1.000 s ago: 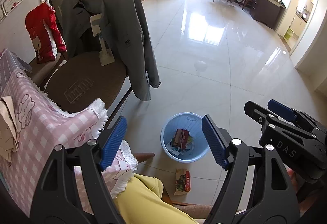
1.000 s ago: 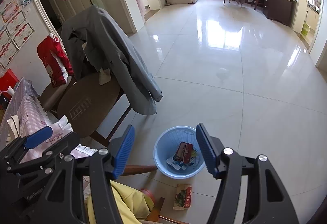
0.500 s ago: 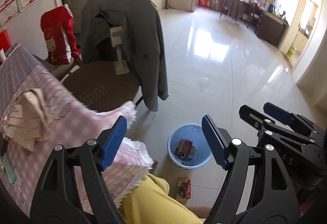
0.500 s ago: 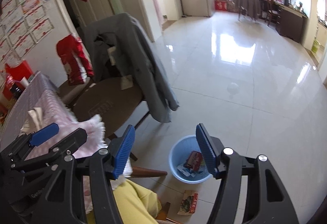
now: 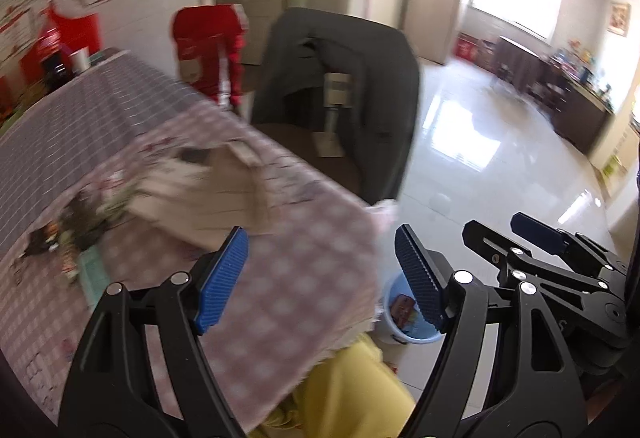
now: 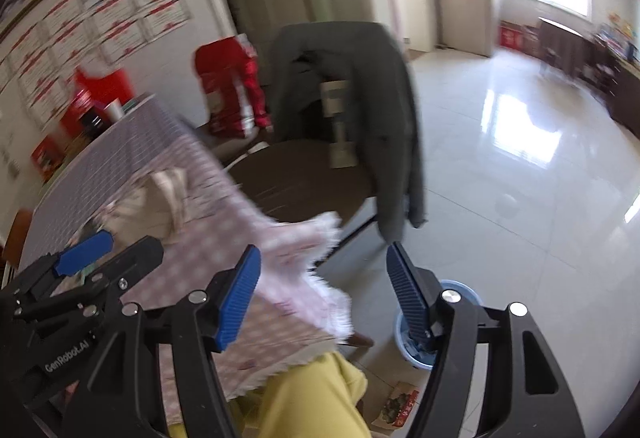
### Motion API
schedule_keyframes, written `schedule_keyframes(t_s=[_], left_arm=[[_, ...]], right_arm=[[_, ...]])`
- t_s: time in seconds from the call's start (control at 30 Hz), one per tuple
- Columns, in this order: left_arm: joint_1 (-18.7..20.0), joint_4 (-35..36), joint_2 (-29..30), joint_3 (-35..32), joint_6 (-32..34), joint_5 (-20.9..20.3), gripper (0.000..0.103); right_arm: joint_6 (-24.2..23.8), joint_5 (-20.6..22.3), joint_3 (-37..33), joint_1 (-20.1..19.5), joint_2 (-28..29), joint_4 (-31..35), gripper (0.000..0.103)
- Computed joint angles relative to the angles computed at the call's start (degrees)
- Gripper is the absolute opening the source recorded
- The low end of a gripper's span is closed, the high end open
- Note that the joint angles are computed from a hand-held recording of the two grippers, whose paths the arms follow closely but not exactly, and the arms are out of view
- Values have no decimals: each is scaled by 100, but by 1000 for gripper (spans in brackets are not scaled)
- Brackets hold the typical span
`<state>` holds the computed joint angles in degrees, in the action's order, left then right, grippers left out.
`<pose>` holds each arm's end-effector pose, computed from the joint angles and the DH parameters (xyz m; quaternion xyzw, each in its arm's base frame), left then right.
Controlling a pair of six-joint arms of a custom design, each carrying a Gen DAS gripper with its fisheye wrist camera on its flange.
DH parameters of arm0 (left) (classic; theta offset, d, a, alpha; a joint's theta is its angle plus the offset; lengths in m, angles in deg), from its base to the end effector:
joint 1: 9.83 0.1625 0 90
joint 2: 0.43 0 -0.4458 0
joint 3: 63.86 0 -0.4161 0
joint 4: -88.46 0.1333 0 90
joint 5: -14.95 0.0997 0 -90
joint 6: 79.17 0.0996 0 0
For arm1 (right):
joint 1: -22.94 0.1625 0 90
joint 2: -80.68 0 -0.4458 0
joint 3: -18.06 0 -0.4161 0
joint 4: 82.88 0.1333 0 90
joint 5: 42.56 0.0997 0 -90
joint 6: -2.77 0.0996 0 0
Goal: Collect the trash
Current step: 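Swing both tools back over the table, then grasp the teal strip packet with right tool while left tool grasps the red-white wrapper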
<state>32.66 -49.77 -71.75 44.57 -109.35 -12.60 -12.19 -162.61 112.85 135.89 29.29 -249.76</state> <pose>-0.2790 -0.5561 0.3078 0.0786 0.8490 -0.3881 0.3499 0.3541 -0.6224 0.2080 0.2298 -0.8990 0.2948 0.2283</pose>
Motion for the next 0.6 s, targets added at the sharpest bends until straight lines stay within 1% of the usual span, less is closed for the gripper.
schedule_keyframes(t_s=[0.1,0.2,0.3,0.43,0.6], left_arm=[[4,362,-348,180,-408,141,75],[-25,1072,-766,361,-1060,446,75],[-30,1823,-1119,465,-1756,642,75],[-61,3337,-1655,528,-3153,816,75],[-18,4923,-2128,484,-4519,879,75]], right_arm=[[-85,137,-90,153,166,129,66],[-181,276,-193,300,344,300,66],[-262,391,-278,443,528,437,66],[-343,560,-479,636,809,707,66],[-451,687,-773,844,1178,1034,66]])
